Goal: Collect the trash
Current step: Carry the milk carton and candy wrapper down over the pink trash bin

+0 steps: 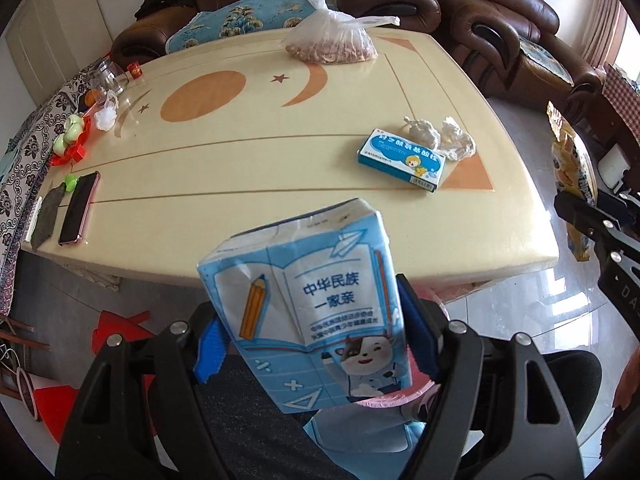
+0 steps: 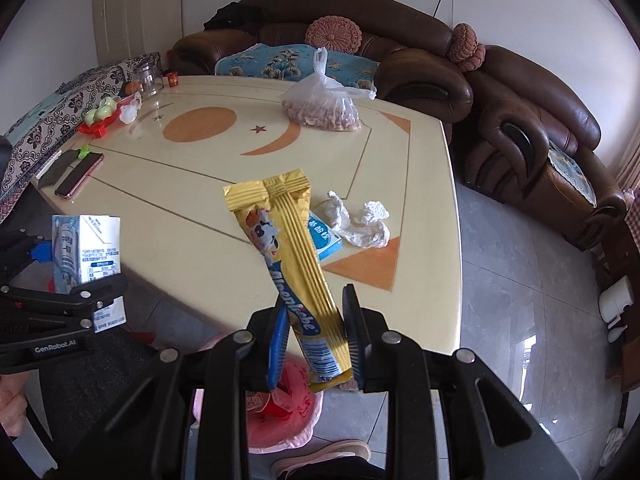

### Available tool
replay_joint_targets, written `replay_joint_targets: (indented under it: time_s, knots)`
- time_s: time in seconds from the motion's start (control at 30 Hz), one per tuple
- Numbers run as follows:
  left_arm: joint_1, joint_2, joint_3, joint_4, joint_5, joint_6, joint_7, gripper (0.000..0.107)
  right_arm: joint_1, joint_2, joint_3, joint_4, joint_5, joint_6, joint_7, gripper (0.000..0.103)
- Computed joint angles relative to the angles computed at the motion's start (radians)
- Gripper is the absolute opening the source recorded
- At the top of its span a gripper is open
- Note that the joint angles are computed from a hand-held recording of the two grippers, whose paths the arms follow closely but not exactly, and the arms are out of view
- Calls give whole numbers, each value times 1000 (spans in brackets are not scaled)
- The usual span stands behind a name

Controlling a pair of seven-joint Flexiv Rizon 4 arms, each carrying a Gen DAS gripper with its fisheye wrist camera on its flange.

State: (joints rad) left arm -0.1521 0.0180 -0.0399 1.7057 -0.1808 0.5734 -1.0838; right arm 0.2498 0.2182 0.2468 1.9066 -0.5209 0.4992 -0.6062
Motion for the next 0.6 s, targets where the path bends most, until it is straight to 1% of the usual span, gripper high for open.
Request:
replay_joint_targets:
  time_s: [0.17, 0.23, 0.4, 0.6]
  knots:
    - [-9, 42, 11, 100, 15, 67, 39, 72, 22, 22, 41, 34, -15, -7, 65, 26]
    - [-11, 55, 14, 136, 10, 82, 55, 72, 34, 32, 50, 53, -1, 1, 92, 26]
    - [-12, 72, 17, 210, 7, 107, 83, 72, 49, 57, 72, 120, 12, 26, 193, 26]
    - [-18, 80, 18, 278, -15, 133, 125, 72, 73, 53, 82, 184, 32, 55, 274, 26]
